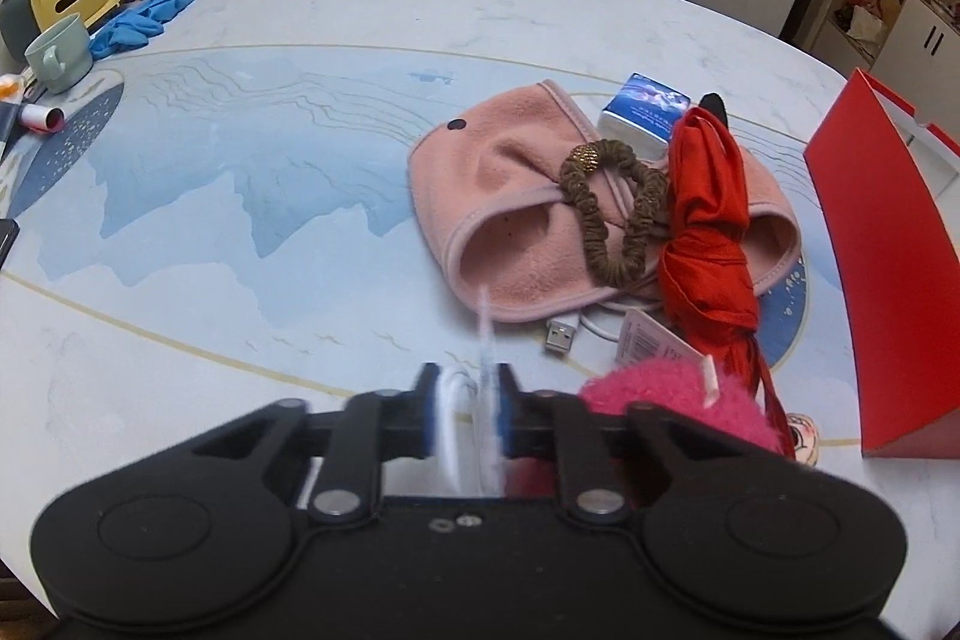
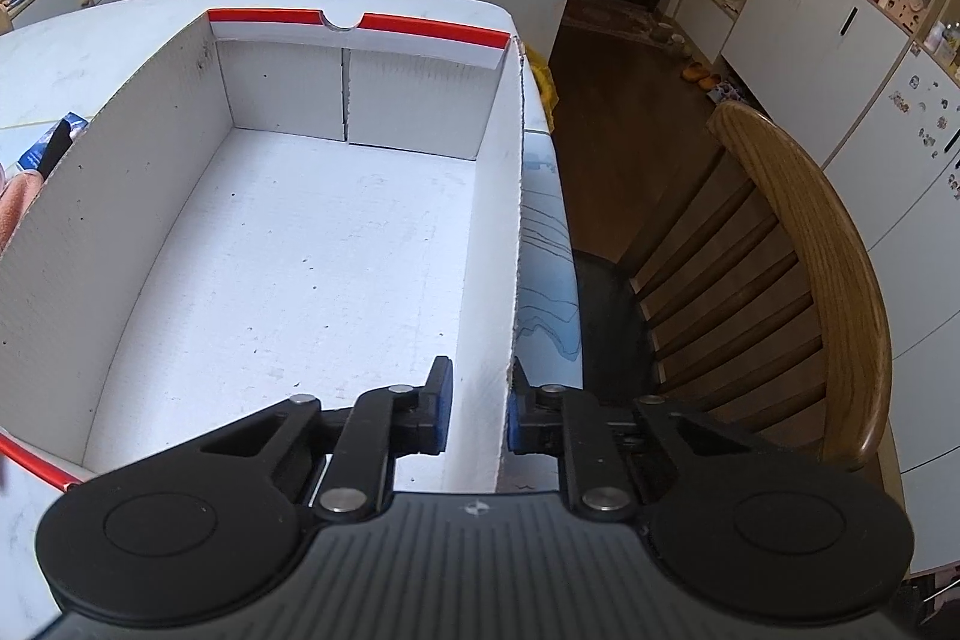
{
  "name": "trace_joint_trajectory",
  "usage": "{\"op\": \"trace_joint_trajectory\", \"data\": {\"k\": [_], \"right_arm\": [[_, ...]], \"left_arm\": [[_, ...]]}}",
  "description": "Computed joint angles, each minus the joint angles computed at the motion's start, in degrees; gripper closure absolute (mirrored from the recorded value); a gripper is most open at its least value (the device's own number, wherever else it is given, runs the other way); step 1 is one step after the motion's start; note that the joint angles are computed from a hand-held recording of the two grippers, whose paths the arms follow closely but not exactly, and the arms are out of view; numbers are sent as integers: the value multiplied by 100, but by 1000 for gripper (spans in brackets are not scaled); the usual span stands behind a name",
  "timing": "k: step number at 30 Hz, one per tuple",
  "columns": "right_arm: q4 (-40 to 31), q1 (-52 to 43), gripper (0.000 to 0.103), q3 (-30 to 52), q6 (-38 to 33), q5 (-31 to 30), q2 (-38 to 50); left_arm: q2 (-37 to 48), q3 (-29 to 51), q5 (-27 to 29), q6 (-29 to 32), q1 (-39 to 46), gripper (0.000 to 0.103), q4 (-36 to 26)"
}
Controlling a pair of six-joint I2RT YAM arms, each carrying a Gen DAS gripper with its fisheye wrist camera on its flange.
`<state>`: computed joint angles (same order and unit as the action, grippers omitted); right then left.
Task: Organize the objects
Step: 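Grasp the printed paper packet with the left tool and lift it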
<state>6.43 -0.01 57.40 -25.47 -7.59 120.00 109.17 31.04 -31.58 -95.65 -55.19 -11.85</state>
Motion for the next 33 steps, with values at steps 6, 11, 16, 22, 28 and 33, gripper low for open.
{"op": "trace_joint_trajectory", "data": {"k": [6,11,16,22,28,33], "right_arm": [[-45,-47,95,70,3,-54,47],[-95,-87,96,97,-37,-163,45],[-220,-142,98,169,-67,-306,48],[-327,-202,98,181,-170,-517,24],[-415,-263,98,224,-293,-676,44],[-552,-295,98,343,-335,-726,87]], "left_arm": [[-134,184,-133,-4,-142,102,-438],[-486,380,-271,-74,-225,102,-1064],[-965,693,-568,-65,-295,102,-1838],[-1096,1313,-862,704,-159,102,-2018],[-682,2144,-891,1955,120,102,-1506],[-27,3111,-752,2845,244,102,-1212]]}}
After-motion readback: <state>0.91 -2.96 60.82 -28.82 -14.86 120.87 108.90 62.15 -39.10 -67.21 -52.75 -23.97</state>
